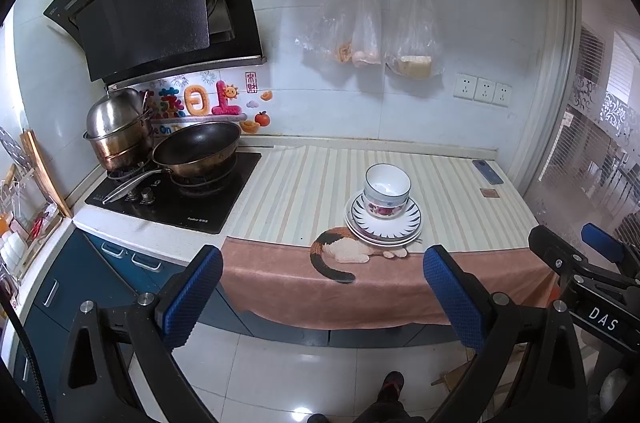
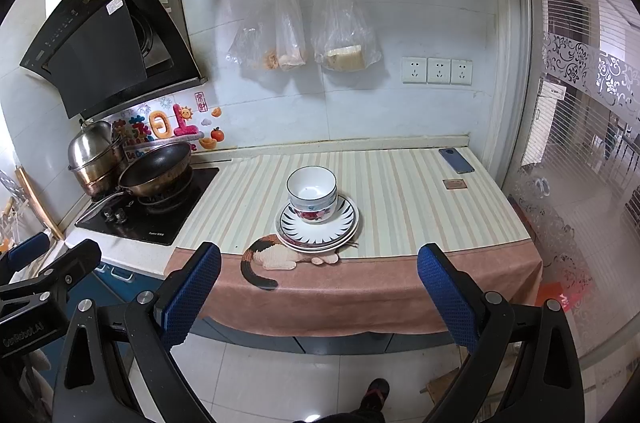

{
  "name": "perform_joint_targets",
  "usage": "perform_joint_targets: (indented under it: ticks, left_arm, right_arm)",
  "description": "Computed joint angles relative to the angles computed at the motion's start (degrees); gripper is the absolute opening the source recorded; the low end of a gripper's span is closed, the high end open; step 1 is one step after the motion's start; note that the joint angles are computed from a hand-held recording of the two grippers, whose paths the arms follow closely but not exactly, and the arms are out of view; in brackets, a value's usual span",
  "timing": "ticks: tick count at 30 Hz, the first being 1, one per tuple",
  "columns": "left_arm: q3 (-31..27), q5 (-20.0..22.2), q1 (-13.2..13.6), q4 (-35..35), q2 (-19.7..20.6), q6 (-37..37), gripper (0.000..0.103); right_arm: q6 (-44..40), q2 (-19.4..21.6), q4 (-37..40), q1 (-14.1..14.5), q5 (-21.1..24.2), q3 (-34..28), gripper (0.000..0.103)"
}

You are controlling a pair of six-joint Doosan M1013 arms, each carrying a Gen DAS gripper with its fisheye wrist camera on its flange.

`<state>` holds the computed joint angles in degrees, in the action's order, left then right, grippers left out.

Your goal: Organize plates and bowls

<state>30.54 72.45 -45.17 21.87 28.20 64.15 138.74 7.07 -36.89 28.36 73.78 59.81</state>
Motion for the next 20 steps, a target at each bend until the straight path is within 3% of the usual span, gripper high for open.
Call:
perform_joint_targets:
  ticks: [20]
  left_arm:
    - [2.1, -1.9, 1.1, -0.9, -1.0, 0.6, 0.103]
  right_arm:
    - [-0.2, 0.3, 0.6, -0.2, 0.0, -0.1, 0.101]
